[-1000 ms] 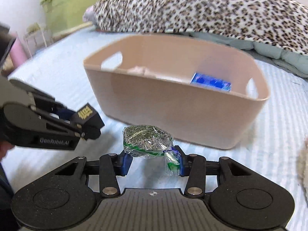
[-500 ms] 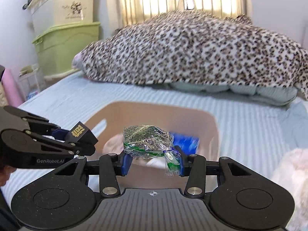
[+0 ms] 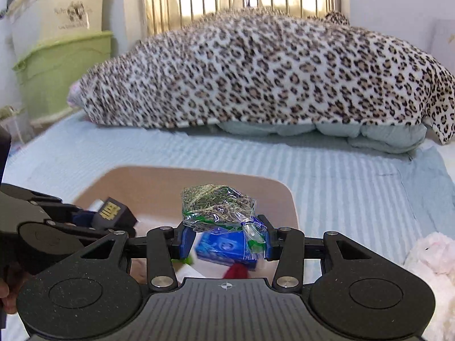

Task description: Organize objects

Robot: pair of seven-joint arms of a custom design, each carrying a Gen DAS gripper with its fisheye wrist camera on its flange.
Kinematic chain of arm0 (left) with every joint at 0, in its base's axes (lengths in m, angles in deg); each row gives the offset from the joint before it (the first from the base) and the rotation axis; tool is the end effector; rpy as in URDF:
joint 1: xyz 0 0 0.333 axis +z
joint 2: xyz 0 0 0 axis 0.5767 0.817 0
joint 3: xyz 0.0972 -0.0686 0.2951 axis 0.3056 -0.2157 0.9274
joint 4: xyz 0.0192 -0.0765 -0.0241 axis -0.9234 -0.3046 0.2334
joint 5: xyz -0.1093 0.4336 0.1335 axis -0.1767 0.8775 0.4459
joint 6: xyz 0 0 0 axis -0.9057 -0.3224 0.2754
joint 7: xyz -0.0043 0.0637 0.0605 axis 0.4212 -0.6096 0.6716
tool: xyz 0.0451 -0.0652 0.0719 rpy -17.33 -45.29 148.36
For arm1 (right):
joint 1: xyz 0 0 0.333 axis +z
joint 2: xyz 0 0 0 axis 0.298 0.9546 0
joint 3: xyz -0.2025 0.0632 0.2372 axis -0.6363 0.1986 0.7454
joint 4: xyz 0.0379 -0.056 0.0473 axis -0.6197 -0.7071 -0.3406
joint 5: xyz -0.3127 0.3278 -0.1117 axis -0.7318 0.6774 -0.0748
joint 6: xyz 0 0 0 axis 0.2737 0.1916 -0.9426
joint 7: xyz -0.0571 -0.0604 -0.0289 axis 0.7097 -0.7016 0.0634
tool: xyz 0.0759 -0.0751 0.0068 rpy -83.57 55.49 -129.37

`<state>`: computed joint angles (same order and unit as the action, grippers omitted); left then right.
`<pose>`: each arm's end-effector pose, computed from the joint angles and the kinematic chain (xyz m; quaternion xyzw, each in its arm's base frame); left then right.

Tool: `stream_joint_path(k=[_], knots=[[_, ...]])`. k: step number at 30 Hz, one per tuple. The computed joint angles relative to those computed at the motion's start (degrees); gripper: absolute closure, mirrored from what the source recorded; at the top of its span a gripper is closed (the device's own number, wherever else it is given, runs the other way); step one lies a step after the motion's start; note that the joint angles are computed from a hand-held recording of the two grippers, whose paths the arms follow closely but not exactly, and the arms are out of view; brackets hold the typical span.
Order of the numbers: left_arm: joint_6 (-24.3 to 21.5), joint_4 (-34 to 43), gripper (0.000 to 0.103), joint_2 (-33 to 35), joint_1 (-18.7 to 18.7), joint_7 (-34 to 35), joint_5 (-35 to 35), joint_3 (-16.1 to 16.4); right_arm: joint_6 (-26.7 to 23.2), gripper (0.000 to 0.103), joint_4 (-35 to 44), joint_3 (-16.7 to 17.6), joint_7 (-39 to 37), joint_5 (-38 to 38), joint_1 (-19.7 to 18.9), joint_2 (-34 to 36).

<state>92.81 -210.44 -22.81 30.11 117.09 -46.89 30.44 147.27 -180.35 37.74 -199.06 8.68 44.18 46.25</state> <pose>0.6014 -0.1015 0.3759 -0.4007 0.8478 -0.2837 0.2006 0.5126 0.3682 0.3472 -0.5853 0.6757 -0.3198 0.3140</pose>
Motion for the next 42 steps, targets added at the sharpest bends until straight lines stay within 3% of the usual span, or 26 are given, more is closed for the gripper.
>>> stream_joint_path(k=[6,11,12,14,15,16,19,22,31,42], knots=[[-0.4,2.6,0.07,5.0,0.9,-14.9,13.9,0.0,0.6,0.06,3.4,-1.1,-10.1,8.0,0.0,5.4],[-0.7,2.4,0.07,5.0,2.2,-12.7,12.2,-1.3,1.9,0.055,4.2,-2.2,-15.7,13.8,0.8,7.2],[-1.1,2.3,0.068,4.6,2.3,-12.2,11.7,-1.3,1.5,0.048,4.3,-2.4,-16.5,14.7,1.0,7.3],[-1.4,1.7,0.051,3.7,2.3,-12.6,11.6,-1.2,0.9,0.043,4.1,-2.7,-16.1,15.3,1.6,7.0],[-1.0,1.2,0.034,3.1,2.2,-12.4,11.0,-1.1,1.2,0.039,3.8,-2.9,-15.1,14.8,1.8,6.6],[-0.3,0.7,0.028,2.5,2.2,-11.5,9.5,-1.2,1.1,0.033,3.4,-2.9,-14.2,14.4,2.0,6.1],[-0.6,-0.3,0.028,0.8,2.0,-12.3,9.6,-0.5,-0.1,0.013,2.5,-2.7,-11.6,11.8,2.6,4.4],[-1.2,-1.5,0.028,-1.2,1.9,-12.5,9.0,0.4,-2.6,0.004,1.2,-1.5,-11.3,11.1,2.8,2.3],[-0.4,-7.6,0.028,-9.4,0.0,-7.3,3.7,3.7,-6.1,0.002,-3.8,2.6,-8.2,9.9,2.9,-4.7],[-2.7,-17.3,0.028,-21.6,-1.8,-7.0,4.1,7.9,-9.3,0.001,-9.0,7.2,-5.7,14.9,3.8,-11.7]])
